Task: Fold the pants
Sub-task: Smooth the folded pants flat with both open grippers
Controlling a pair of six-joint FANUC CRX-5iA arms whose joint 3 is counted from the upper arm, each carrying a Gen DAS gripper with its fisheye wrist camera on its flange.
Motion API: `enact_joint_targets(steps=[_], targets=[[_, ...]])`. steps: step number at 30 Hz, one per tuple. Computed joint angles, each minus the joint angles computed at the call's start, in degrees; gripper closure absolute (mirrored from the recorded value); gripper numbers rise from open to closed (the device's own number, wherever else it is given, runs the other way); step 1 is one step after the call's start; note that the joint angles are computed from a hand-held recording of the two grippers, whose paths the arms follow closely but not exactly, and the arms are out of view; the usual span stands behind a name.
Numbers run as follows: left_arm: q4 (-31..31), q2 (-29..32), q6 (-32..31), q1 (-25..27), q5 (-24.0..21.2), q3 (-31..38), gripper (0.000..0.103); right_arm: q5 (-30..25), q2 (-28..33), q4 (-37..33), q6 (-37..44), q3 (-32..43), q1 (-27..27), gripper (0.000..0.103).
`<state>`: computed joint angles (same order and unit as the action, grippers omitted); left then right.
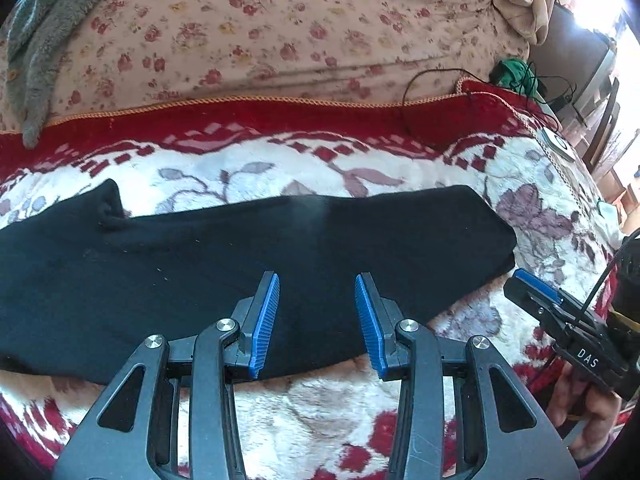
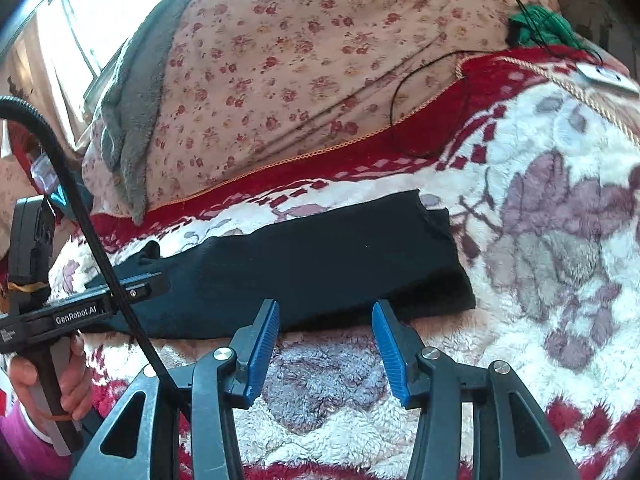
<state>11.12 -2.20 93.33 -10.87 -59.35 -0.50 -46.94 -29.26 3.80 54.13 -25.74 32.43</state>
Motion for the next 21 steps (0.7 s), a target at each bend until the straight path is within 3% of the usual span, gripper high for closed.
enact_joint_targets(steps=[3,8,13,19,20,21], targets=[[1.4,0.3,-0.6,0.2,-0.3,-0.3,0.059,-0.3,0.0,-0.7,-0.8,-0.3,-0.9,0.056],[1.3,1.3,-0.6,-0.4,-1.0,0.4,0.059,-0.9,1.5,-5.8,0.8,0.9,-4.7,0.054],[2.1,2.4,-1.6,-0.3,-1.1,1.4,0.059,1.1,0.3,-3.4,-2.9,-0.5,-5.1,0.054],[3.2,3.4,-1.8,0.1,-1.4,1.8,0.059,1.3,5.2,-7.8,-0.9,2.9,-9.3,0.055],[2.8,3.5,-1.7,0.0,-1.5,1.9,0.059,0.6,6.5,-7.7,-1.4,3.6,-9.6,0.058],[2.7,3.5,-1.7,0.1,-1.5,1.9,0.059,-0.1,8.0,-8.8,-0.6,4.7,-10.4,0.073]])
